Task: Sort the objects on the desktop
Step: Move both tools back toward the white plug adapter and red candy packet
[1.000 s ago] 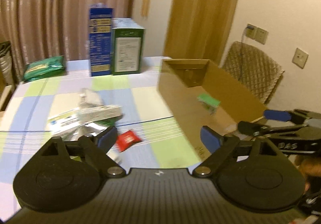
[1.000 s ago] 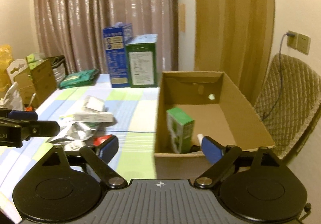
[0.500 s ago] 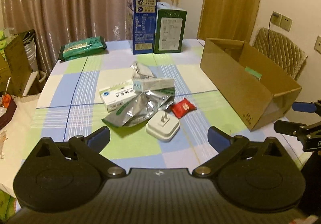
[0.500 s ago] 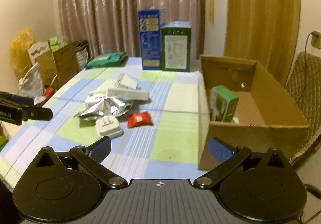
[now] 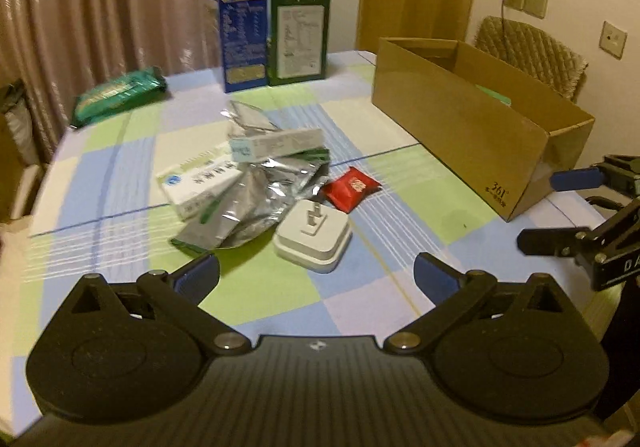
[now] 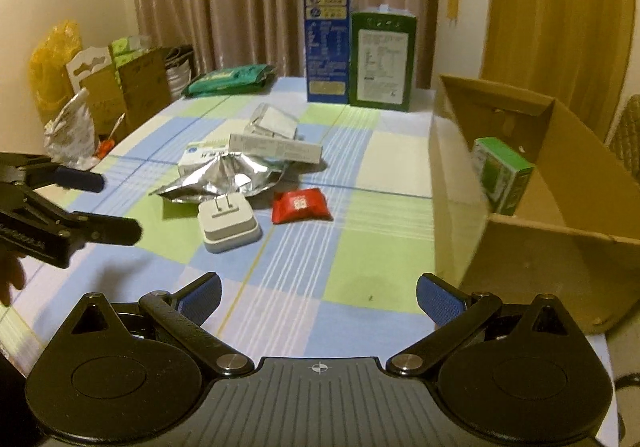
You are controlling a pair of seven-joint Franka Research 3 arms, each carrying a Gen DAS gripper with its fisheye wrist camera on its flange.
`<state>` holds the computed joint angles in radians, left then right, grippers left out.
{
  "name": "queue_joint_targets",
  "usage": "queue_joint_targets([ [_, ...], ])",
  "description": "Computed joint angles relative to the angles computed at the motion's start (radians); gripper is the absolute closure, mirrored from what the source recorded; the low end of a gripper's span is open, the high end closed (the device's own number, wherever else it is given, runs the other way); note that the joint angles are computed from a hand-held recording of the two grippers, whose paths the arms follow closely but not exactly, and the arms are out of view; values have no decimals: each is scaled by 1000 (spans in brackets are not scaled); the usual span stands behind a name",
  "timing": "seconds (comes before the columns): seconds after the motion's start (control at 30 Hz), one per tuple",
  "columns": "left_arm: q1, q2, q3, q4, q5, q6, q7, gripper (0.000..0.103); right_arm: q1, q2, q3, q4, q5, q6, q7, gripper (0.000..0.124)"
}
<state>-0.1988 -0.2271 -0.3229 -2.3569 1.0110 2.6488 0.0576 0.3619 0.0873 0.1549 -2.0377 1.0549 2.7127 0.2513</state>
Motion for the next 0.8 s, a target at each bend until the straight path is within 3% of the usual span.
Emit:
queue_joint_targets([
  [0.1,19,41,12,9,73,51,8,2,5,37,6,27,-31,4,4,23],
  [0.3,5,137,63,55,-53,67,213,2,2,126,28,97,-96,14,28,23],
  [0.47,24,189,94,79,21,152,211,3,-6,198,48,158,-148,35,80,23],
  [0.63,27,246,121,105,-56,218,374,13,-23,243,76,189,-185,48,81,23],
  [0.7,24,268,127,116,-106,225,447,22,-33,261,88,203,-184,46,69,23],
  [0.8,19,289,143,126,-110,238,466,22,-40,286,95,224,-192,41,80,23],
])
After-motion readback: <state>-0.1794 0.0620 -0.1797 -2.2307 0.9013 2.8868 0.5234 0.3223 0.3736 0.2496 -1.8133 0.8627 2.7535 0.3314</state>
